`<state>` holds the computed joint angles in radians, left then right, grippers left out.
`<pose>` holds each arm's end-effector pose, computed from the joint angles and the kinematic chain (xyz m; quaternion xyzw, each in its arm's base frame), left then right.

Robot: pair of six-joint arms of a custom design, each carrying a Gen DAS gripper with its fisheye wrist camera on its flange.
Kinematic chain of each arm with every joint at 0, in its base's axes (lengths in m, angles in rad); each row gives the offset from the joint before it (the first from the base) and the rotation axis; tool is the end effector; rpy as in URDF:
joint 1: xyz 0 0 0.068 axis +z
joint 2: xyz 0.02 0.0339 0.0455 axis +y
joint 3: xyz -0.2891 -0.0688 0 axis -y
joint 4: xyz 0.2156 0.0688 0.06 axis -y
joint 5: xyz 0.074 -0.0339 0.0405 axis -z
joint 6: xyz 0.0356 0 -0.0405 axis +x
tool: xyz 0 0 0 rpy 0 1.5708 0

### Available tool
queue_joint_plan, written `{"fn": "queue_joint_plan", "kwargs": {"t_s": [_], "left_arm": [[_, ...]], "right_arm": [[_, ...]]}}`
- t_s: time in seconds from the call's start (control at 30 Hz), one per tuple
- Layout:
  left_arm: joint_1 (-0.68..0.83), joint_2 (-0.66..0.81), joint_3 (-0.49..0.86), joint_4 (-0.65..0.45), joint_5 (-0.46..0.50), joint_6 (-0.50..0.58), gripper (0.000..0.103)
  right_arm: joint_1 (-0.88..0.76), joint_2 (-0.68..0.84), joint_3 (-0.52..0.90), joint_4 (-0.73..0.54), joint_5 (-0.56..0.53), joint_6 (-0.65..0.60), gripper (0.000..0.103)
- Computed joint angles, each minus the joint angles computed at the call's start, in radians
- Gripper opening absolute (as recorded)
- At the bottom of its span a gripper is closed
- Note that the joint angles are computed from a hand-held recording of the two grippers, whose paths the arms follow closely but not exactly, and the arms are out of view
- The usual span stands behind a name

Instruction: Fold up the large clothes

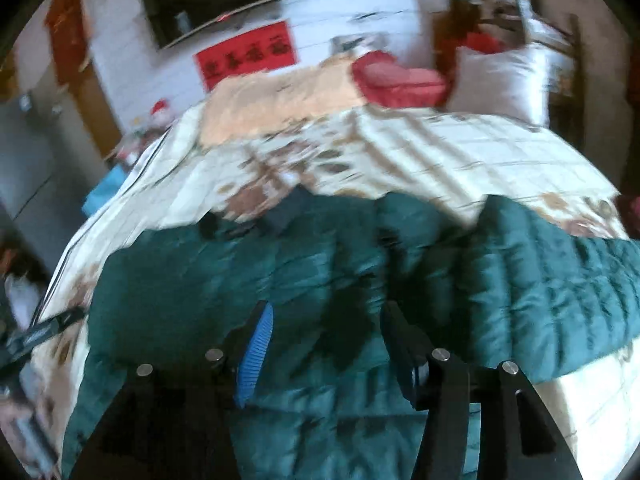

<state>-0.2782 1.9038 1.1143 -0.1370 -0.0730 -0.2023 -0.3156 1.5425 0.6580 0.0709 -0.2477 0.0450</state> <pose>0.3610 -0.1004 0.1883 0.0244 0.9477 -0.0417 0.3155 0.2588 -0.0753 0.1949 0.1204 0.9153 0.0643 0.3789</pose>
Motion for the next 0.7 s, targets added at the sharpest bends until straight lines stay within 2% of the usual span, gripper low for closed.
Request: {"fn": "queue_joint_plan", "kwargs": {"t_s": [0.13,0.23,0.4,0.47,0.57,0.7], "left_arm": [[-0.018,0.065,0.026,0.015,-0.046,0.001,0.064],[-0.007,0.096,0.026,0.037,-0.03,-0.011,0.065],[0.008,0.127,0.032,0.058,-0.004,-0.033,0.074],[0.01,0.137,0.041,0.05,0.002,-0.038,0.075],[0.015,0.144,0.047,0.045,0.017,-0.046,0.075],[0.015,0.144,0.042,0.055,0.018,-0.043,0.075]], "right_arm": [[0.073,0.104,0.038,0.057,0.077,-0.014,0.05],[0.086,0.213,0.114,0.053,0.096,-0.007,0.05],[0.112,0.36,0.207,0.069,0.157,-0.051,0.051],[0.125,0.377,0.213,0.091,0.195,-0.062,0.051],[0.136,0.354,0.235,0.028,0.223,-0.067,0.051],[0.115,0.223,0.157,0.009,0.168,-0.075,0.051]]}}
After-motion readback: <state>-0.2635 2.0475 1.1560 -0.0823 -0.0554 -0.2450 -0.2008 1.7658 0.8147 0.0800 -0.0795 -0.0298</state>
